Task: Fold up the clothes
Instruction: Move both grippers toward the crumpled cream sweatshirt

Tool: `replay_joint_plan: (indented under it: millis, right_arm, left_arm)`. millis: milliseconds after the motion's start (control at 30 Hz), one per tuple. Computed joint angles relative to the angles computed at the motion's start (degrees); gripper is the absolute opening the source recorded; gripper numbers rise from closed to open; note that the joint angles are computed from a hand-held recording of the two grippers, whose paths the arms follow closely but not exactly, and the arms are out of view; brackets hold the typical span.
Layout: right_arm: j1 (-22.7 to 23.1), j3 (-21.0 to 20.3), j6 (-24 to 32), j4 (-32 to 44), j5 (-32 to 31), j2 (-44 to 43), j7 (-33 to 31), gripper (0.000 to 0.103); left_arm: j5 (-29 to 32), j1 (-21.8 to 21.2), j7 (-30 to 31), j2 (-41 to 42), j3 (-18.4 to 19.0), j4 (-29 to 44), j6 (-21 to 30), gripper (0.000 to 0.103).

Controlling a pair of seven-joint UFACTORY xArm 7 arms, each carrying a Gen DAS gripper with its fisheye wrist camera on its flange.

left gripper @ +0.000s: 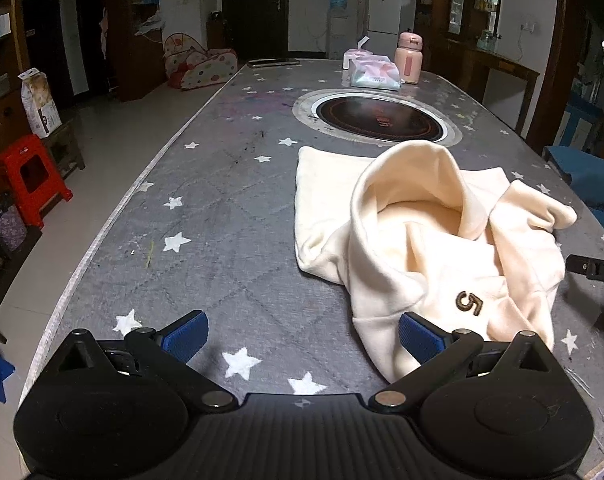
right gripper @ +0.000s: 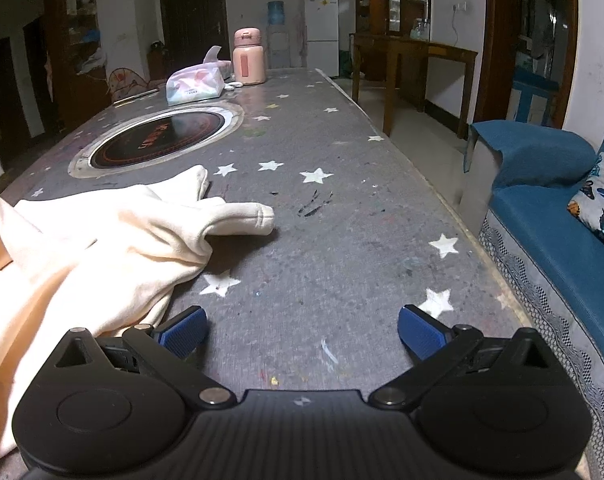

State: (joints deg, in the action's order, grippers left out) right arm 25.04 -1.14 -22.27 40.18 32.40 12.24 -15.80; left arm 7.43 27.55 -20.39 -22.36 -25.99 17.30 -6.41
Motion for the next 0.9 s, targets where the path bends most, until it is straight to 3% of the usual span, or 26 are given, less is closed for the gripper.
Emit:
replay_joint_plan:
  millis: [33,233,433,467,533,567,600,667,733,900]
  right_arm:
    - [-1.58,1.31,-0.52,-1.17,-2.65,-0.80,1.59,0.103]
    - [-1.58,4.02,-4.36,-6.97,-3.43,-6.07,-0.10,0.103]
    - [-8.89,7.30,-4.24,-13.60,-24.97,-12.64,15.97,0.103]
    - [-9.22,7.47,-4.47,-14.66,-27.05,-13.70,17.54,0.103]
    - [-10.00,9.64,-4.49,-16.03,-25.15,-15.30,16.87,0.103]
    - [-9.80,9.61,-4.25,-16.64,-25.66,-16.09,18.15,0.103]
    - [-8.17,7.32,-4.10,-17.15,-28.57,-16.76,20.85,0.103]
    - [-8.91,6.69,-3.84,-17.78,-34.80,-17.88,26.08,0.103]
    - [-9.17,7.74,-3.51,-18.25,-35.14,-19.10,25.74,0.103]
    - [-7.80,5.76,-1.66,-17.93,-42.55,-20.54,30.45,0.103]
  left_arm:
    - [-0.02,-0.19,0.00,-0.21,0.00,-0.02,0.24,0.103]
    - [-0.12,-1.62,-0.50,-1.42,0.71,-0.75,0.32,0.103]
    - [-0.33,-3.06,-0.91,-2.54,1.77,-1.64,0.52,0.103]
    - [-0.33,-3.30,-0.94,-2.61,1.97,-1.73,0.64,0.103]
    - [-0.33,-3.98,-0.97,-2.67,2.61,-1.88,0.79,0.103]
    - [-0.34,-4.43,-0.95,-2.65,3.05,-1.94,0.86,0.103]
    - [-0.31,-4.99,-0.84,-2.55,3.62,-1.97,0.86,0.103]
    - [-0.34,-5.93,-0.63,-2.44,4.53,-2.04,0.90,0.103]
    - [-0.34,-6.03,-0.70,-2.58,4.35,-2.10,0.98,0.103]
    - [-0.64,-7.01,-0.82,-2.72,4.89,-2.46,0.81,0.103]
